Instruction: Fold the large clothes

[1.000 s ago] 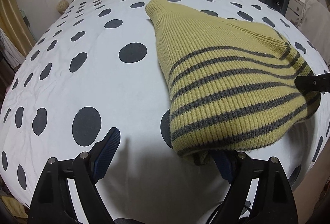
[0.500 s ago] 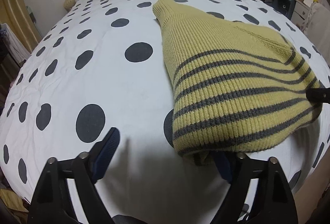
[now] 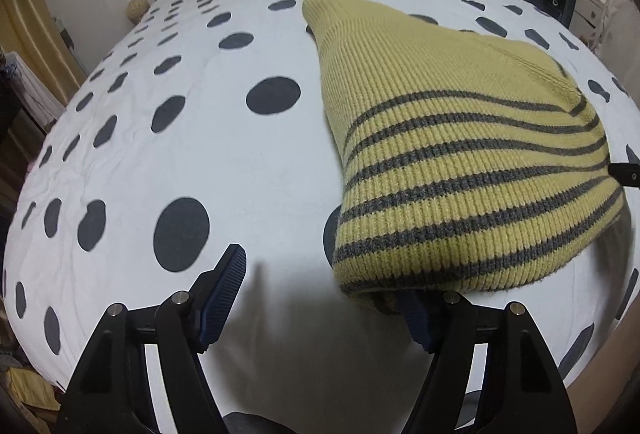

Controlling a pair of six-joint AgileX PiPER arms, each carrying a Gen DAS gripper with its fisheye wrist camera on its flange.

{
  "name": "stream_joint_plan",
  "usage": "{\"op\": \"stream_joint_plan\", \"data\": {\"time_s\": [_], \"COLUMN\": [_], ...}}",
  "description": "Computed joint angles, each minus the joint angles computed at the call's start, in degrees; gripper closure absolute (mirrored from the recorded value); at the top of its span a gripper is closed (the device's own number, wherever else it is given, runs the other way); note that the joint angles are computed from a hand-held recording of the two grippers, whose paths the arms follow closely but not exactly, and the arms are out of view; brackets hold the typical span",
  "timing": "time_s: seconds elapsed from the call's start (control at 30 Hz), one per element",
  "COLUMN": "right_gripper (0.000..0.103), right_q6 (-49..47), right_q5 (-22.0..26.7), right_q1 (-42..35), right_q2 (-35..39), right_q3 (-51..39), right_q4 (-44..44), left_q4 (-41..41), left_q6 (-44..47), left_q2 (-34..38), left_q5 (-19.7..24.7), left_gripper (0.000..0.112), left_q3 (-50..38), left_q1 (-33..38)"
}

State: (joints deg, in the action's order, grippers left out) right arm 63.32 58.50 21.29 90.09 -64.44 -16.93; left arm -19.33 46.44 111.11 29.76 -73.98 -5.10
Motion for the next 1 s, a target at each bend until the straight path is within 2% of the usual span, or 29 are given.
{"op": "stream_joint_plan", "data": {"time_s": [0.1,0.2,0.3,0.37,0.4,0.5,0.57,0.6,0.63,0.67,0.7,0.77,0.8,0.9,1.0], "right_gripper": [0.083,0.083,0.083,0.083,0.083,0.083,0.083,0.083,0.084,0.101,0.103,0.103,0.103,0.103,0.103], "right_q6": [1.6,3.3,5.3,4.3,2.5,-2.3,-7.1,-7.5,-7.6,-7.2,-7.7,-9.4,-9.9,-5.7,-5.6], "right_q5": [0.6,-1.8,-2.0,-5.1,-8.6,-14.4,-19.5,-18.9,-16.1,-13.1,-12.4,-17.0,-17.7,-13.6,-11.3], "right_q1": [1.6,2.5,5.1,4.8,3.5,0.5,-2.7,-3.5,-4.5,-5.0,-6.2,-9.6,-10.4,-9.8,-9.1], "right_q2": [0.0,-4.3,-6.9,-6.9,-6.3,-1.3,2.1,4.1,6.7,9.0,10.4,8.8,7.9,8.4,9.8], "right_q3": [-1.2,-0.5,-2.9,-4.0,-4.1,-7.0,-8.0,-9.5,-11.4,-12.6,-12.0,-7.2,-6.3,-9.2,-12.2], "right_q4": [-1.4,0.7,-0.7,0.7,3.2,7.6,13.8,14.1,12.2,9.5,9.1,13.7,14.2,8.8,8.5], "left_q4": [-2.1,-4.0,-6.4,-8.5,-8.7,-8.1,-7.1,-6.9,-6.7,-6.5,-6.5,-6.2,-6.1,-5.4,-4.5], "left_q6": [1.7,3.2,5.4,6.4,5.9,3.7,2.2,1.6,0.9,0.2,-0.2,-1.0,-1.3,-2.6,-2.6], "left_q2": [-0.1,-1.2,-5.5,-7.3,-7.5,-6.7,-5.6,-5.1,-4.5,-3.9,-3.5,-2.2,-1.7,0.1,0.3], "left_q5": [4.3,10.4,11.8,14.2,15.0,16.6,17.0,17.1,17.3,17.7,18.0,18.4,18.4,18.6,18.4], "left_gripper": [0.040,0.049,0.062,0.062,0.062,0.062,0.062,0.062,0.062,0.062,0.062,0.062,0.062,0.062,0.062], "left_q3": [-2.1,-4.0,-2.5,-3.6,-4.5,-7.8,-9.8,-10.5,-11.4,-12.3,-13.0,-15.1,-16.0,-19.2,-19.8], "left_q1": [1.5,3.8,6.6,8.4,8.6,8.0,7.2,6.9,6.5,6.2,6.0,5.6,5.3,4.2,3.9]}}
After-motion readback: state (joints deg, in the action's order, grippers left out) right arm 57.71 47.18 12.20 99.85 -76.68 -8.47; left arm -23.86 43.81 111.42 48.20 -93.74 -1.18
